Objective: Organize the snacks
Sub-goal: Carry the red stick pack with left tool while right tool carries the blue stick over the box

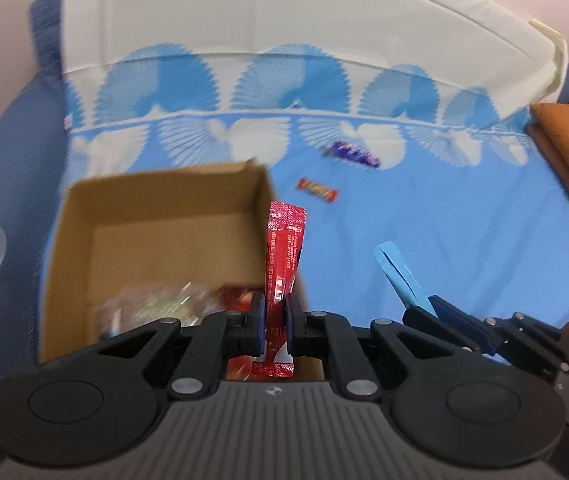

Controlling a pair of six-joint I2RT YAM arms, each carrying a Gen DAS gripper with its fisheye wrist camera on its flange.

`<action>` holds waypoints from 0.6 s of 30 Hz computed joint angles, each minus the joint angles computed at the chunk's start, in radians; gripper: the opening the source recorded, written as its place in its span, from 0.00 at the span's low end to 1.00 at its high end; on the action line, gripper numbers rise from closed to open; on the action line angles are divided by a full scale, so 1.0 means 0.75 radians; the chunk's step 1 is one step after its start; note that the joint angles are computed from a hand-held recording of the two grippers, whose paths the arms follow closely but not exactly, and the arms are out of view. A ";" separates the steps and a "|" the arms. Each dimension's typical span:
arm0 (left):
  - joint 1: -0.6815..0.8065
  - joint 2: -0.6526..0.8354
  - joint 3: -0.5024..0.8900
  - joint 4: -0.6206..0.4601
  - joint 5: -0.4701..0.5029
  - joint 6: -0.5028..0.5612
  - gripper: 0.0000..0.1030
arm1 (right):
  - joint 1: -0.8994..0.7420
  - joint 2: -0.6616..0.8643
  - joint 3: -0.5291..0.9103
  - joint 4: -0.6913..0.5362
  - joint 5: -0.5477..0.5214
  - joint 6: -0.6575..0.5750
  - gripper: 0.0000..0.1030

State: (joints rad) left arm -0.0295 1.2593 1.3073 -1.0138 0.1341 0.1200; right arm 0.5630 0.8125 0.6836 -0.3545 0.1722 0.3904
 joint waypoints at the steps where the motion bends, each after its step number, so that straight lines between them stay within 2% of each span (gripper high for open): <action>1: 0.046 -0.037 -0.025 -0.021 0.018 0.025 0.10 | 0.081 0.006 0.018 -0.020 0.048 0.026 0.15; 5: 0.264 -0.172 -0.110 -0.095 0.094 0.150 0.10 | 0.351 0.053 0.093 -0.090 0.196 0.122 0.15; 10: 0.552 -0.293 -0.179 -0.164 0.203 0.310 0.10 | 0.575 0.149 0.193 -0.153 0.303 0.193 0.15; 18: 0.862 -0.352 -0.215 -0.236 0.353 0.523 0.10 | 0.787 0.251 0.296 -0.240 0.458 0.261 0.15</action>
